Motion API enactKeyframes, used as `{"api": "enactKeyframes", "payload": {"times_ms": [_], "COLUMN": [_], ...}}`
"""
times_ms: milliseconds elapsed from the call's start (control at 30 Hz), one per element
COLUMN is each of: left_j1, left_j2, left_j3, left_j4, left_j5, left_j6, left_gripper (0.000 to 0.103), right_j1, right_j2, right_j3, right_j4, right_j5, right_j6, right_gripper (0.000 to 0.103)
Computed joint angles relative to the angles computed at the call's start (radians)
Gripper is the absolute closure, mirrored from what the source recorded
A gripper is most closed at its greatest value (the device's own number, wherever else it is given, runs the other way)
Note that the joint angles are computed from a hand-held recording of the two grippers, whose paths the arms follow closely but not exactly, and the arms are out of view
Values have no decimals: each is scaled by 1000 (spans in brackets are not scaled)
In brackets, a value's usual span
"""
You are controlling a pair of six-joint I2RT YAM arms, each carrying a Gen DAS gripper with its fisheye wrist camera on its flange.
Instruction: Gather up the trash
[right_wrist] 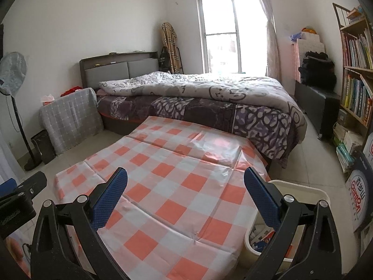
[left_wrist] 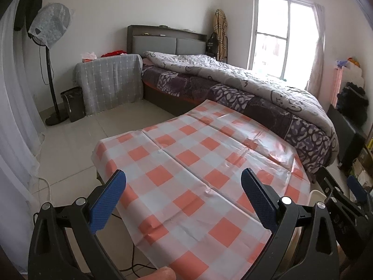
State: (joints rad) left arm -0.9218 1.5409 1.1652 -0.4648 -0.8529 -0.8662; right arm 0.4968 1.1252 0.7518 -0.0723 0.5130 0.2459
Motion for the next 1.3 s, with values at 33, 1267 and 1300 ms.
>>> {"api": "enactKeyframes", "payload": {"times_ms": [33, 1267, 1300], "left_j1": [0, 20, 20], "left_j2": [1, 9, 9], "left_j3": [1, -14, -15], "left_j4": [-1, -24, -23], "left_j5": [-1, 1, 1], "left_j6": [-2, -39, -36], "left_gripper": [7, 7, 7], "right_j1": [10, 46, 44], "right_j2": [0, 26, 25], "right_j3": [-3, 0, -11], "right_j4": [12, 32, 42], "right_j5": [12, 33, 29], "right_j6": [-9, -3, -4], "right_gripper": [7, 7, 7]}}
